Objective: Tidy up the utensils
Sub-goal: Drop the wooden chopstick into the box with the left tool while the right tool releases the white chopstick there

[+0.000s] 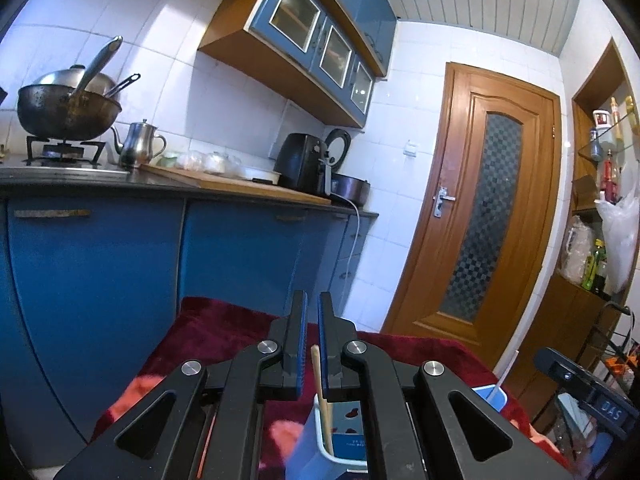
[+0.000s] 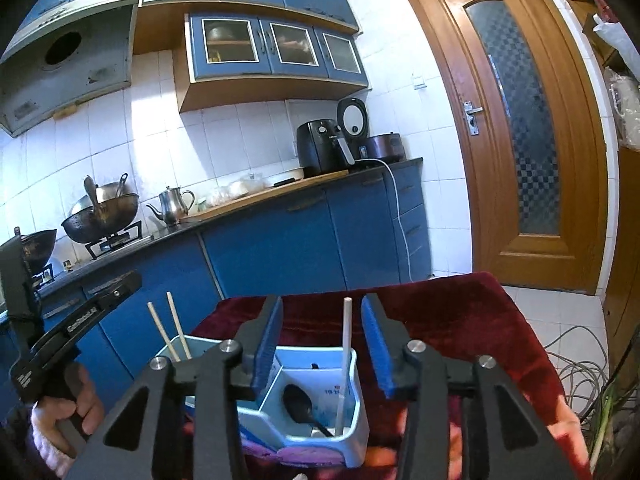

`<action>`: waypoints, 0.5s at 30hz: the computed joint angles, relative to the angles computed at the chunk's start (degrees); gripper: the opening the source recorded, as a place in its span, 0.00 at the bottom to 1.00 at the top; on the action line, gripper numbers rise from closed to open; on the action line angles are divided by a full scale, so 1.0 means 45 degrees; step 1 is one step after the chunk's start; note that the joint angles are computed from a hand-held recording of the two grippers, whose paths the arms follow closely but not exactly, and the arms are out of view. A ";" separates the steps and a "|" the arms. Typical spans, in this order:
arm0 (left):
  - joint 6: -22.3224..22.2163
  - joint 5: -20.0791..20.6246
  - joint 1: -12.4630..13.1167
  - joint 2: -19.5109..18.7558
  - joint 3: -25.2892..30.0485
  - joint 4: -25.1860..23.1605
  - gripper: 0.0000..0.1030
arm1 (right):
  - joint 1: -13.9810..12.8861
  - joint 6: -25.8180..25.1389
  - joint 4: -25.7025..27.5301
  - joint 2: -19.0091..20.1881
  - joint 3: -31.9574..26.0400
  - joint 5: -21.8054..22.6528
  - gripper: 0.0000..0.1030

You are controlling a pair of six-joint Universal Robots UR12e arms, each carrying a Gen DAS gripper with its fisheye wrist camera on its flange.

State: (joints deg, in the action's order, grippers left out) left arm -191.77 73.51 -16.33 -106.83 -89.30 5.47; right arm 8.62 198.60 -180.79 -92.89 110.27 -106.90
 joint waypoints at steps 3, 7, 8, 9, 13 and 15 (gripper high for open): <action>0.0122 -0.0465 0.0110 0.0184 -0.0102 -0.0583 0.05 | 0.0070 0.0157 0.0357 -0.0201 0.0082 -0.0055 0.44; 0.0414 -0.1111 0.0266 0.0550 -0.0255 -0.1714 0.05 | 0.0188 0.0537 0.0944 -0.0561 0.0245 -0.0124 0.46; 0.0538 -0.1259 0.0314 0.0679 -0.0322 -0.2006 0.05 | 0.0208 0.0634 0.1061 -0.0640 0.0281 -0.0122 0.46; 0.0626 -0.1358 0.0351 0.0776 -0.0376 -0.2200 0.06 | 0.0244 0.0785 0.1242 -0.0747 0.0324 -0.0122 0.46; 0.1278 -0.1676 0.0498 0.1291 -0.0671 -0.3208 0.10 | 0.0375 0.1152 0.1828 -0.1086 0.0497 -0.0068 0.47; 0.1713 -0.1692 0.0542 0.1571 -0.0862 -0.3710 0.10 | 0.0468 0.1245 0.2180 -0.1212 0.0553 -0.0097 0.47</action>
State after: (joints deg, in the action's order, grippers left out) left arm -184.06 65.89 -13.89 -99.76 -93.18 -11.23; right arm 10.72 204.21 -170.98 -98.34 112.75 -107.34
